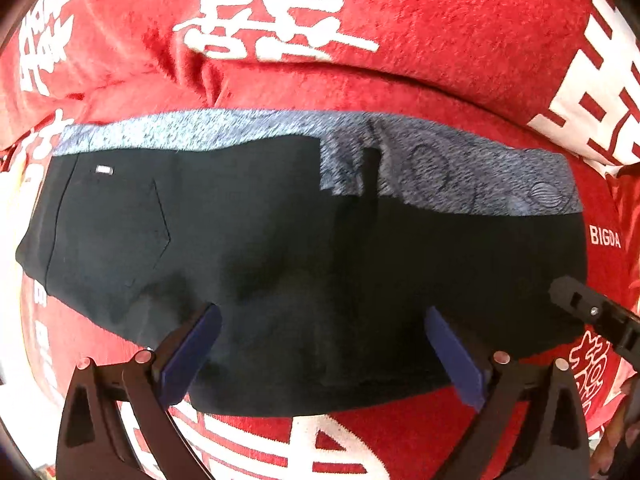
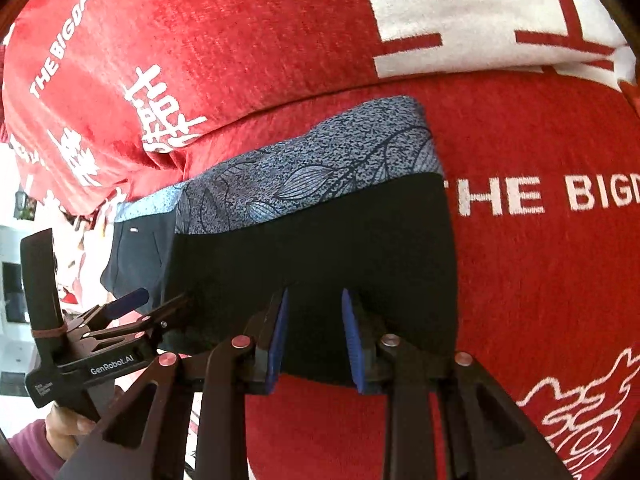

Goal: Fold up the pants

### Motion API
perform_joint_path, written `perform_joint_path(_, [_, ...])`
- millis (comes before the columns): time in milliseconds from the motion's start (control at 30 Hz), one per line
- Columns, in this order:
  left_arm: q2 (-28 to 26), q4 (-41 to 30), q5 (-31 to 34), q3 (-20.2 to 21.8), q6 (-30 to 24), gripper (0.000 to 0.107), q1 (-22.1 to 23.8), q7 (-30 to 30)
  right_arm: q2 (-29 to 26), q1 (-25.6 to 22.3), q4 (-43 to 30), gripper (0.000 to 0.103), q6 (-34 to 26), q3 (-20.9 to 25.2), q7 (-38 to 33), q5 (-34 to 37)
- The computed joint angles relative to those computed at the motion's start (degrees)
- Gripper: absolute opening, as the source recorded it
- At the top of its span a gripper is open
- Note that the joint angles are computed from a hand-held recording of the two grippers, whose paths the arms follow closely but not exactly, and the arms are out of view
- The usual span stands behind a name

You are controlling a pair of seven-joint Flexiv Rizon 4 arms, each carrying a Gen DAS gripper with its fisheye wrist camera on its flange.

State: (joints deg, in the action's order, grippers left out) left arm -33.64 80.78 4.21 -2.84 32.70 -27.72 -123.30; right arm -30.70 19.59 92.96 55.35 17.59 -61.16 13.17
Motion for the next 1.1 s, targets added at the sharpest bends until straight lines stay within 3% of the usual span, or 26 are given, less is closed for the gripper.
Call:
perform_joint_path(133, [0.49, 2.31, -1.88, -0.69, 1.55, 0.102, 1.21, 0.9, 0.34, 1.29, 0.06, 0.039, -0.18, -0.94, 2.39, -1.3])
perform_joint_path(300, [2.08, 4.75, -3.25, -1.48, 3.28, 0.102, 2.8, 5.47, 1.07, 4.35, -0.51, 0.068, -2.36, -2.31, 6.42, -5.85])
perform_joint_path(667, [10.69, 18.16, -8.14, -0.55, 8.88, 0.102, 8.7, 13.17, -0.43, 11.59, -4.79, 0.07, -9.93, -2.82, 16.54, -13.31])
perform_joint_path(800, [13.95, 22.82, -7.13, 1.07, 9.41, 0.102, 10.53, 11.94, -3.08, 13.36, -9.32, 0.07, -12.88, -2.16, 16.08, -14.2])
perform_joint_path(1100, [18.43, 32.95, -13.43, 1.39, 14.85, 0.102, 15.85, 10.22, -10.2, 17.03, -21.82, 0.07, -20.39, -2.01, 9.83, -15.22])
